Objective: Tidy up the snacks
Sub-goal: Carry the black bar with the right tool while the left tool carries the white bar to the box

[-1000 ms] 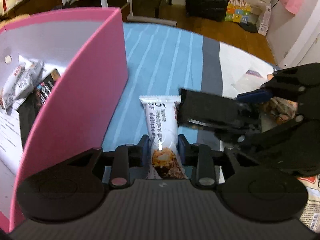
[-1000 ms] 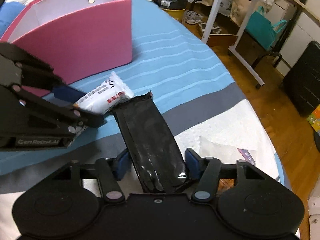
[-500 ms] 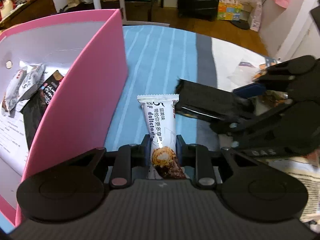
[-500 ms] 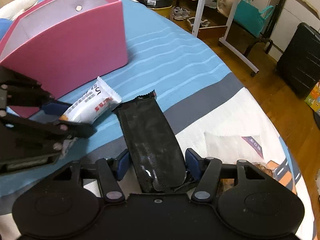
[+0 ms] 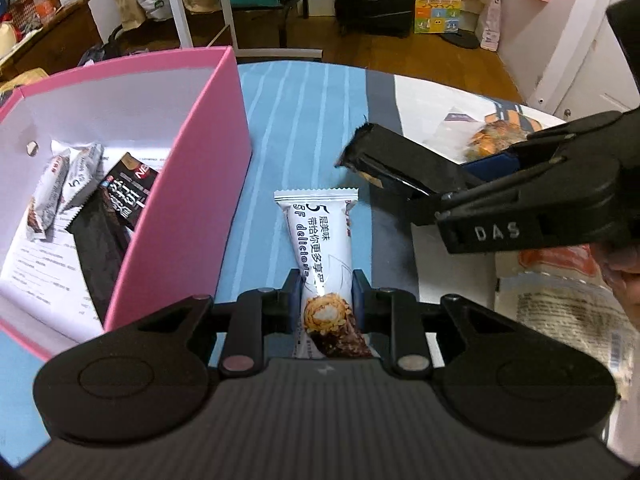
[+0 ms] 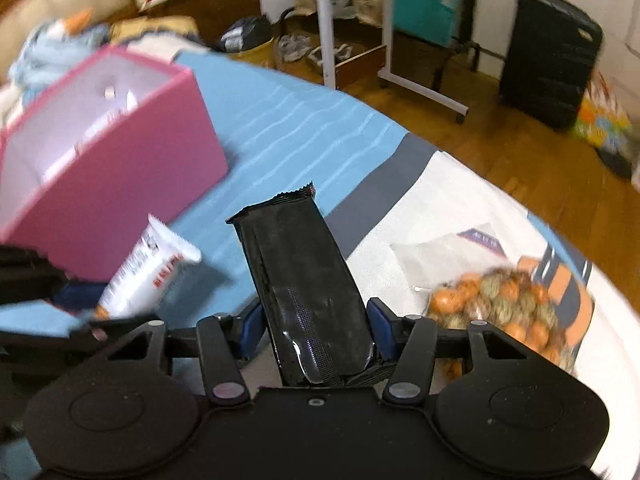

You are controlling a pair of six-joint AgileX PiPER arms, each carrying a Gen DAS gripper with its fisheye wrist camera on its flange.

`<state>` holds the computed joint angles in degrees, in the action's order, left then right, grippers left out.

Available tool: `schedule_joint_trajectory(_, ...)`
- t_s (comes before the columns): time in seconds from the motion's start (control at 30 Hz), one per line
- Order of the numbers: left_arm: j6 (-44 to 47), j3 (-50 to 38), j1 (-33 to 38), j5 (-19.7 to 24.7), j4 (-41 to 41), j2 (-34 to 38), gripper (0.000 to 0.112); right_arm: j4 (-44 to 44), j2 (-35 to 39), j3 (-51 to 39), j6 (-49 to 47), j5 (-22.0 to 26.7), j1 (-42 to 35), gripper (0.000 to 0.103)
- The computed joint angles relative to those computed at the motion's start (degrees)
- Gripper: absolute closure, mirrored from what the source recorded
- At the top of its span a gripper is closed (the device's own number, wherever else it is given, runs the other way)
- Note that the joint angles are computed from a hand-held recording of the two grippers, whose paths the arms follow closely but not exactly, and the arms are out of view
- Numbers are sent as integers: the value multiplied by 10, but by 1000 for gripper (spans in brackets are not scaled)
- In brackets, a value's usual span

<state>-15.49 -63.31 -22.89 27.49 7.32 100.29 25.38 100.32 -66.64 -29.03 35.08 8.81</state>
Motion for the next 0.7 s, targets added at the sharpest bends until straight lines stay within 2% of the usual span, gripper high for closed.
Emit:
schedule_joint_trajectory(0.07,15,3,0,9,-9,-15,88,18,-17,11,-9,-2,-2,43)
schedule_joint_trajectory(0.23,95,8,16,42,-87,-50,88,-12,-75,47,57,5,8,43)
schedule_joint_trajectory(0.47,151,50,29,71,-124,-109,88,-40,-165,114,133,28,13,43)
schedule_joint_trajectory(0.57,179,66,40,86,-147,-133,88,-84,-207,147,187,16,45,43)
schedule_joint_trajectory(0.7,216,84,56,107,-175,-165,88,-124,-249,172,245,26,89,43)
